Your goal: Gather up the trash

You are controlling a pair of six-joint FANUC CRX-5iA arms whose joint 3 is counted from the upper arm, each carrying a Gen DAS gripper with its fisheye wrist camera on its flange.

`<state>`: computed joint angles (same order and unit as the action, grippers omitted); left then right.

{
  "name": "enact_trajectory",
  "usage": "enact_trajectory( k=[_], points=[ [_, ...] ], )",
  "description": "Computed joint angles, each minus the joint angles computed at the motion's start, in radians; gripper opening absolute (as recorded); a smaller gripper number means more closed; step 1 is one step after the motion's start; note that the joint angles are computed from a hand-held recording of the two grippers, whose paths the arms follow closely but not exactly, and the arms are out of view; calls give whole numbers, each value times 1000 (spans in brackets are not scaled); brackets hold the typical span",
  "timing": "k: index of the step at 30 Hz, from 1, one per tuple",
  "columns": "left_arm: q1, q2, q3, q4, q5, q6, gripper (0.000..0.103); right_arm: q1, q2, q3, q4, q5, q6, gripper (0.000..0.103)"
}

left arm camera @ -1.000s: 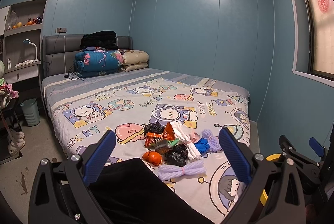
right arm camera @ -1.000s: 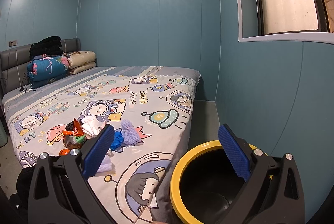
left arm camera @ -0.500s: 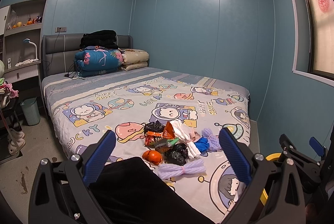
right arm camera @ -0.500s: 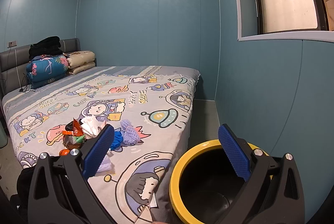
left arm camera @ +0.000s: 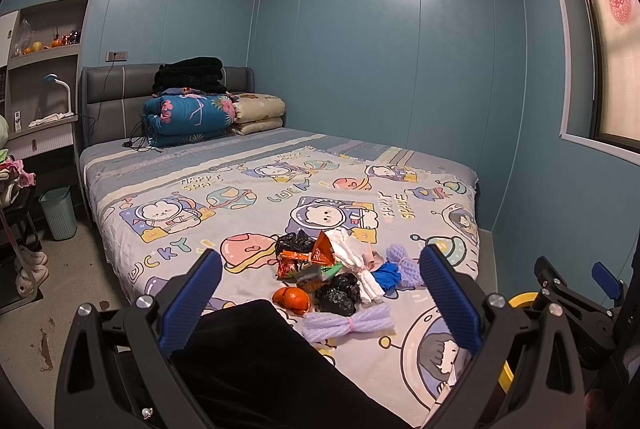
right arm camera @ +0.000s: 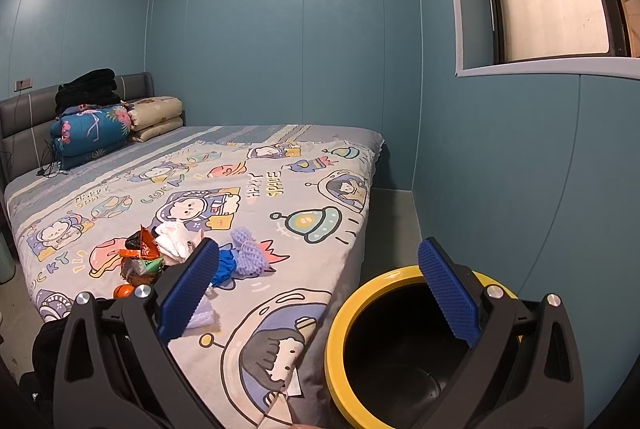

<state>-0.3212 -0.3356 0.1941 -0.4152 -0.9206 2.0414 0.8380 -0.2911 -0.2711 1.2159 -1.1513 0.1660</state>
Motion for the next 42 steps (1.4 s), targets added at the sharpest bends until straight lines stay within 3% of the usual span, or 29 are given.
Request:
enact_trajectory(
  k=[24,29,33,39,42],
  points=[
    [-3,1,-12,-6,4,8,95,3,3,7,-14,-1,3,95],
    [54,-16,-50,105,60,-63,95,-4,5,10,-21,5,12,95],
    [69,-25,-64,127,73,-79,95,-23,16,32,-53,11,26,95],
    [127,-13,-87,245,73,-154,95,-96,24,54,-124,115,60,95],
    [173,4,-99,338,78,-218,95,-143,44,104,-245,188,140,95]
  ],
)
